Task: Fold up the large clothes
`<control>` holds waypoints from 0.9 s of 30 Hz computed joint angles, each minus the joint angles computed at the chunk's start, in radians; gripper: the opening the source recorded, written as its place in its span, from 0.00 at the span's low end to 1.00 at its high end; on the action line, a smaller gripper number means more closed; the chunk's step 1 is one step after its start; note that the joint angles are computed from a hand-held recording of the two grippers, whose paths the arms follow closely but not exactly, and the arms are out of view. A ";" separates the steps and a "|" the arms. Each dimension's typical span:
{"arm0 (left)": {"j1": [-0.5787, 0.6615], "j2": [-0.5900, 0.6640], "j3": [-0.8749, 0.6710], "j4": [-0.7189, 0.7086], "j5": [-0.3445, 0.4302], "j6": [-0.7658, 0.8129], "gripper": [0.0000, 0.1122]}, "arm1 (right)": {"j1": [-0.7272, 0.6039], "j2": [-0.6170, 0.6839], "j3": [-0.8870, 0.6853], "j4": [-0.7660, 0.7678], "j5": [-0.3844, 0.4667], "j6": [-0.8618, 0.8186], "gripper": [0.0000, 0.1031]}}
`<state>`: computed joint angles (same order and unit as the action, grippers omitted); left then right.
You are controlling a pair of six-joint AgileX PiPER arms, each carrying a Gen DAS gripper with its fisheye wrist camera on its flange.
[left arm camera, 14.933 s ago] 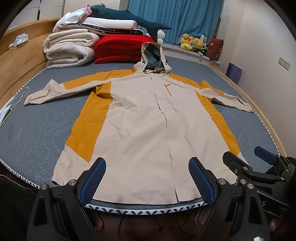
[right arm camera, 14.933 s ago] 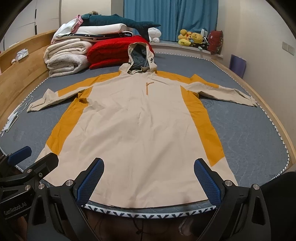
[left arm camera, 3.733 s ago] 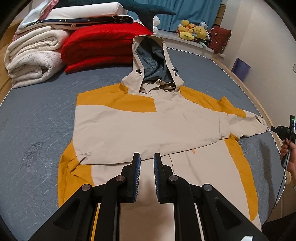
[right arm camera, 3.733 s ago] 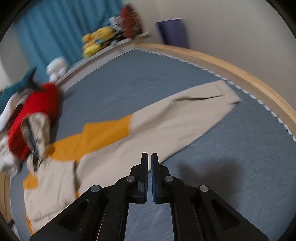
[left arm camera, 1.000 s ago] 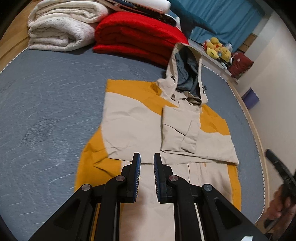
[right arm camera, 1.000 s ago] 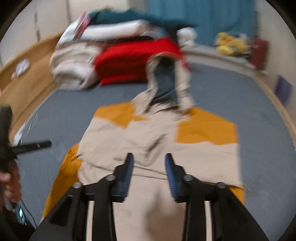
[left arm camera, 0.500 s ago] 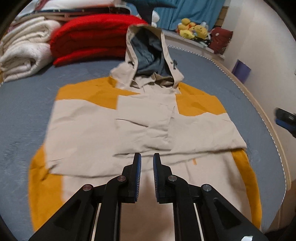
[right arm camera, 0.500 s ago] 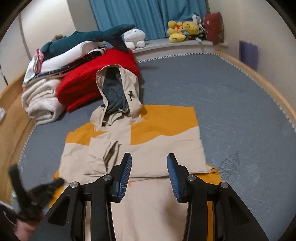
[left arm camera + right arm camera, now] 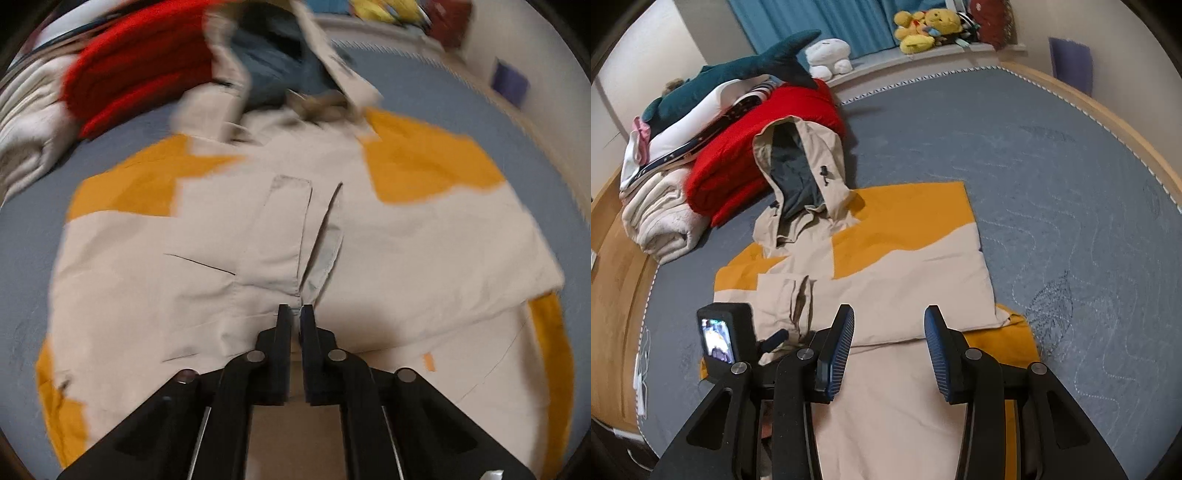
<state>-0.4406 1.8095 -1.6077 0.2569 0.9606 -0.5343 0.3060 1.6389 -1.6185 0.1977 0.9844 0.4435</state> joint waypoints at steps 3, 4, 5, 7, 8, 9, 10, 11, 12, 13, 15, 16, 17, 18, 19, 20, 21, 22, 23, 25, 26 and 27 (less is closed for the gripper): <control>0.120 -0.176 0.109 -0.038 -0.010 0.010 0.02 | -0.006 0.011 -0.005 0.021 0.007 0.004 0.40; 0.184 -0.237 0.140 -0.090 0.000 0.041 0.02 | -0.005 0.012 -0.006 0.028 0.008 0.004 0.40; 0.243 -0.276 0.154 -0.137 0.018 0.074 0.02 | -0.002 0.015 -0.009 0.033 0.009 0.006 0.40; 0.380 -0.358 0.175 -0.217 0.069 0.117 0.02 | 0.005 0.020 -0.021 0.033 0.021 0.013 0.40; 0.413 -0.381 0.184 -0.242 0.074 0.120 0.02 | 0.012 0.020 -0.024 0.032 0.021 0.015 0.40; 0.440 -0.397 0.189 -0.287 0.079 0.143 0.04 | 0.019 0.021 -0.025 0.028 0.020 0.019 0.40; 0.436 -0.392 0.184 -0.326 0.077 0.175 0.09 | 0.025 0.023 -0.028 0.022 0.021 0.023 0.40; 0.416 -0.381 0.182 -0.343 0.065 0.197 0.16 | 0.036 0.025 -0.030 0.011 0.022 0.035 0.40; 0.371 -0.369 0.193 -0.341 0.028 0.203 0.18 | 0.044 0.028 -0.031 0.004 0.022 0.044 0.40; 0.316 -0.352 0.209 -0.322 -0.020 0.186 0.20 | 0.050 0.029 -0.030 0.001 0.021 0.049 0.40; 0.237 -0.286 0.206 -0.321 -0.086 0.162 0.23 | 0.062 0.032 -0.028 -0.005 0.021 0.057 0.40; 0.203 -0.237 0.188 -0.328 -0.109 0.150 0.26 | 0.068 0.032 -0.027 -0.010 0.022 0.062 0.40; 0.169 -0.200 0.172 -0.312 -0.123 0.123 0.30 | 0.071 0.031 -0.025 -0.012 0.022 0.065 0.40; 0.138 -0.162 0.153 -0.280 -0.132 0.092 0.34 | 0.073 0.029 -0.024 -0.013 0.021 0.065 0.40; 0.105 -0.112 0.122 -0.232 -0.133 0.052 0.43 | 0.074 0.028 -0.023 -0.017 0.021 0.065 0.40; 0.074 -0.059 0.085 -0.181 -0.123 0.011 0.51 | 0.074 0.028 -0.025 -0.020 0.022 0.065 0.40; 0.050 -0.003 0.041 -0.148 -0.102 -0.010 0.54 | 0.072 0.028 -0.027 -0.020 0.023 0.062 0.40; 0.033 0.043 0.001 -0.132 -0.072 -0.014 0.57 | 0.068 0.031 -0.033 -0.019 0.025 0.056 0.40; 0.019 0.081 -0.033 -0.117 -0.043 -0.011 0.58 | 0.065 0.034 -0.037 -0.019 0.027 0.052 0.40; -0.017 0.133 -0.074 -0.041 0.000 -0.009 0.59 | 0.055 0.039 -0.042 -0.010 0.028 0.041 0.40; -0.026 0.131 -0.068 0.001 -0.005 -0.013 0.46 | 0.051 0.044 -0.045 -0.007 0.030 0.037 0.40; -0.021 0.124 -0.071 0.031 0.017 -0.025 0.30 | 0.046 0.048 -0.047 -0.003 0.031 0.031 0.40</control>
